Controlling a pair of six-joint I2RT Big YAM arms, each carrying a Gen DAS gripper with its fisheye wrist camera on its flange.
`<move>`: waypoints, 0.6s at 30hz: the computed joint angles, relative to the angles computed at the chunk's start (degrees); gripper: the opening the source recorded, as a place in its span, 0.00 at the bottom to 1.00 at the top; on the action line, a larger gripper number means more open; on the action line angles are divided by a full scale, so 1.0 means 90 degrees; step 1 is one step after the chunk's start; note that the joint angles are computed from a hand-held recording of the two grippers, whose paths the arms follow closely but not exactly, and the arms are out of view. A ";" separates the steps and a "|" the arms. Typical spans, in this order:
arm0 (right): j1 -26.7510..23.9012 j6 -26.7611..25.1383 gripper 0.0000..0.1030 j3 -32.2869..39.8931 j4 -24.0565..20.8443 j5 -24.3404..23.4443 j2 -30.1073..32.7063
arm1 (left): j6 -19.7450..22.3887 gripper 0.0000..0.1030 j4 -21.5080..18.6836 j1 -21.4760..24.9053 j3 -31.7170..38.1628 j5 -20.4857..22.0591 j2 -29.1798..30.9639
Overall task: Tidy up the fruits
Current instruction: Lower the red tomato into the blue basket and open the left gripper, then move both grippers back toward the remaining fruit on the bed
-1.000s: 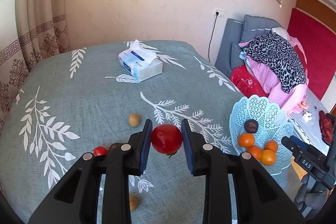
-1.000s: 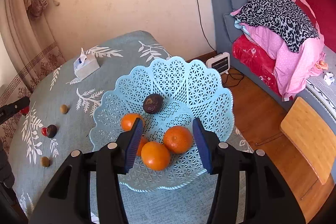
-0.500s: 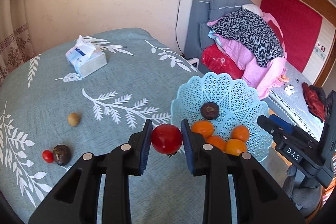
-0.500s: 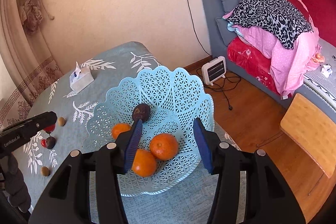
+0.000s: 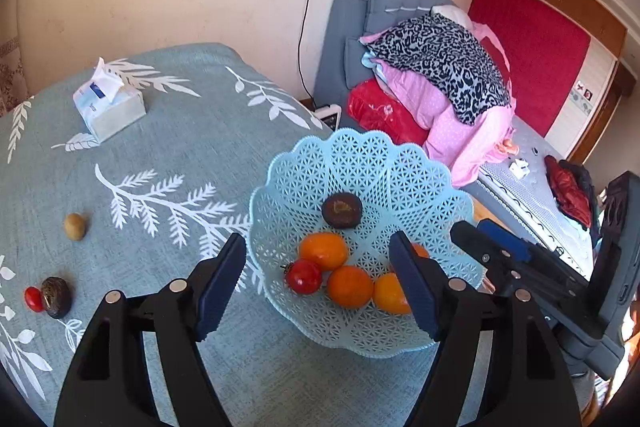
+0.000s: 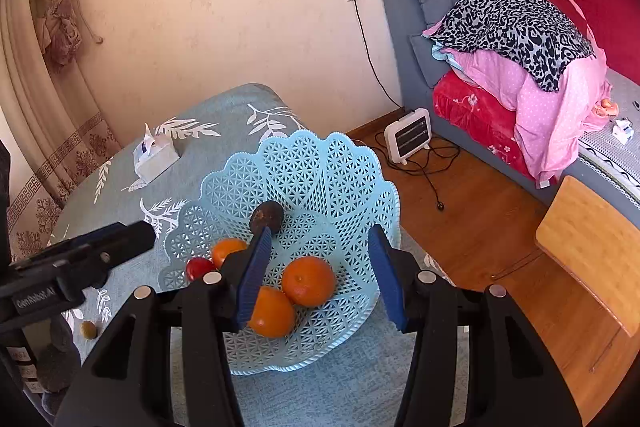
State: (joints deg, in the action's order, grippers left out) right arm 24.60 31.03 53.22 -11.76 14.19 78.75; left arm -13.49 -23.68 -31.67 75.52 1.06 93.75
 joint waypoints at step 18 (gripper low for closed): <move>0.0436 -0.0152 0.63 0.0246 0.0036 0.0286 0.0070 | 0.0113 0.95 0.0723 0.0511 -0.0902 -0.1402 -0.1120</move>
State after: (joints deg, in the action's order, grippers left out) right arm 28.53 29.67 55.43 -11.44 16.76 79.38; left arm -12.47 -17.17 -27.07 67.41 -11.56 83.67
